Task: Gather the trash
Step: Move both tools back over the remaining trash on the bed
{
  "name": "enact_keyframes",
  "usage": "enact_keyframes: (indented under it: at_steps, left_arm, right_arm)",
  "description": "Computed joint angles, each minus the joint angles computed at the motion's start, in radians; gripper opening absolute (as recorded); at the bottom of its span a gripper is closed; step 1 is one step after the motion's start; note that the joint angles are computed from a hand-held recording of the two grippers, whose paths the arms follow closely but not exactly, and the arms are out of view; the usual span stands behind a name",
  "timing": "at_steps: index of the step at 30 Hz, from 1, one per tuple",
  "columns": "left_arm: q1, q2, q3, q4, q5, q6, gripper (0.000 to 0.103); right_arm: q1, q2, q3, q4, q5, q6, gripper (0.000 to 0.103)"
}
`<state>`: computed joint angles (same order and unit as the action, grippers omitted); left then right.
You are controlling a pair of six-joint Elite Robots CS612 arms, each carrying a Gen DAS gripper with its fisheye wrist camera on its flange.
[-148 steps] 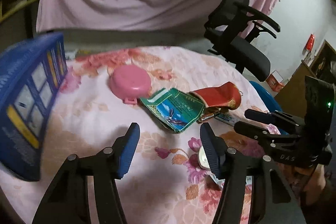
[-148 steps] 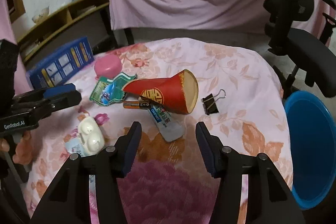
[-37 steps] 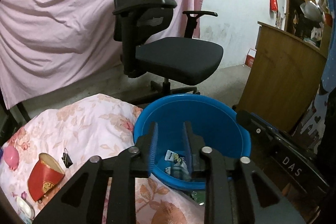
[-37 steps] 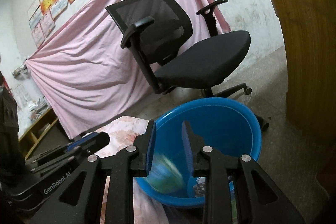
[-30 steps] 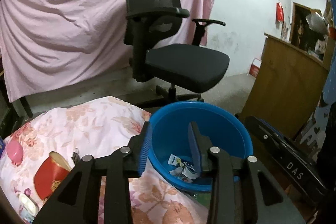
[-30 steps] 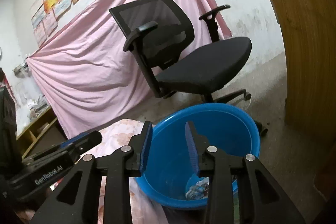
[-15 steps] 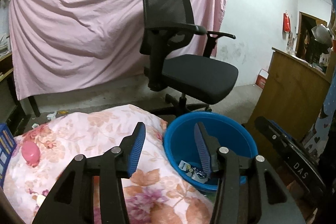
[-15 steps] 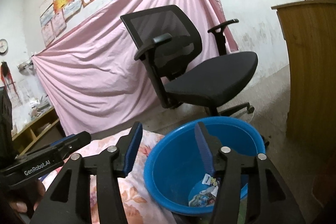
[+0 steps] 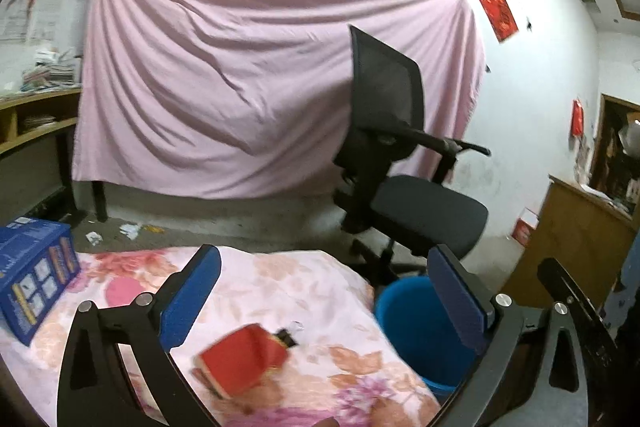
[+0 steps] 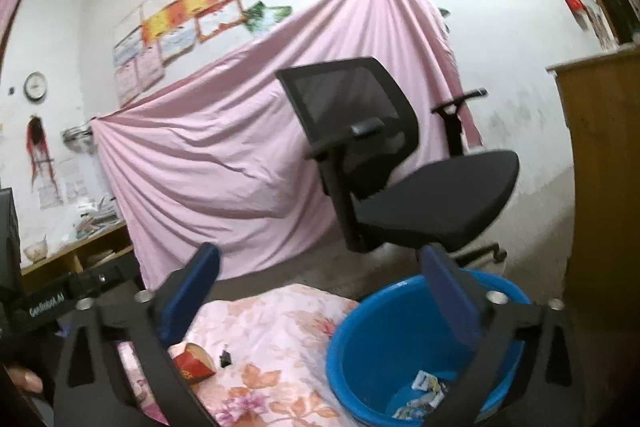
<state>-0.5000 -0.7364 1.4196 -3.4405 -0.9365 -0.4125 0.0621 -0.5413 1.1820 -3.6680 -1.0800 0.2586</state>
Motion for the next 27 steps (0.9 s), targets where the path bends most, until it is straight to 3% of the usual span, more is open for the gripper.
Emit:
enact_keyframes:
  at_steps: [8,17,27]
  left_arm:
    - [-0.01,-0.029,0.094,-0.124,0.141,0.072,0.101]
    - [-0.02,-0.037,0.167,-0.232,0.248,0.151,0.101]
    - [-0.015,-0.055,0.254,-0.26,0.303,0.128,0.101]
  right_arm:
    - [0.025,-0.012,0.025,-0.068,0.05,-0.074,0.103]
    - [0.055,-0.016,0.038,-0.119,0.094,-0.143,0.103]
    - [0.083,-0.02,0.052,-0.109,0.144,-0.251,0.103]
